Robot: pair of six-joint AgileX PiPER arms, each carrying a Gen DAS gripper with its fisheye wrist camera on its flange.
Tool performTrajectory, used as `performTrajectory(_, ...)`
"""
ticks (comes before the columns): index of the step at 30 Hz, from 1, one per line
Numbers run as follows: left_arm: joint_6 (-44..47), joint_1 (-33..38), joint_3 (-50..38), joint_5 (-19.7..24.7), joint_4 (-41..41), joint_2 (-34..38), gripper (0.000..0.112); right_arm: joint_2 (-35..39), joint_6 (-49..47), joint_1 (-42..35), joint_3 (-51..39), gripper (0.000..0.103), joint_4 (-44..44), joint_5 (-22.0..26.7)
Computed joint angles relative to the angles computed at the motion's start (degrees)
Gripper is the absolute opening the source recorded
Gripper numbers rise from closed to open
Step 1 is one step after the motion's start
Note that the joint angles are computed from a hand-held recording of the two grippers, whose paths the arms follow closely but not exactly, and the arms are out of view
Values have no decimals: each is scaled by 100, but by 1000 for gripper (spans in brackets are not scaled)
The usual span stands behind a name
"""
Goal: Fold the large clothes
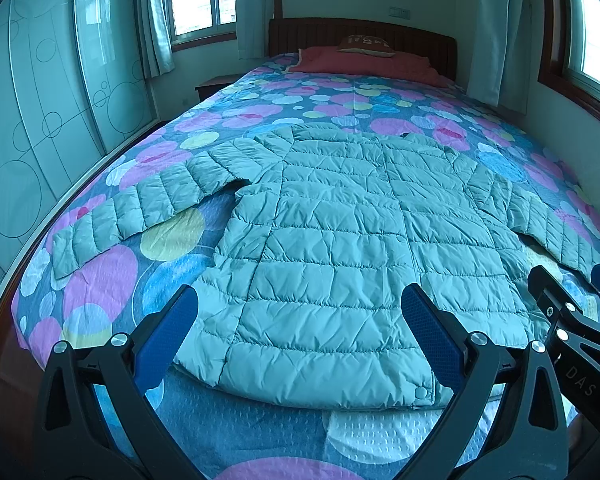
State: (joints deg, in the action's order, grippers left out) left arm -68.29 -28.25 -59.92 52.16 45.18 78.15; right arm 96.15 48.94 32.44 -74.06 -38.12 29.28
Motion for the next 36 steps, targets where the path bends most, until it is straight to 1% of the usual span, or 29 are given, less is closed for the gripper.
performTrajectory(32,23,11,1,-5,-23,-1,101,-1,44,15,23,99,-42,-2)
performTrajectory(36,-15,34,101,-66,-35,-7,101,22,59,20,14,99,-43,-3)
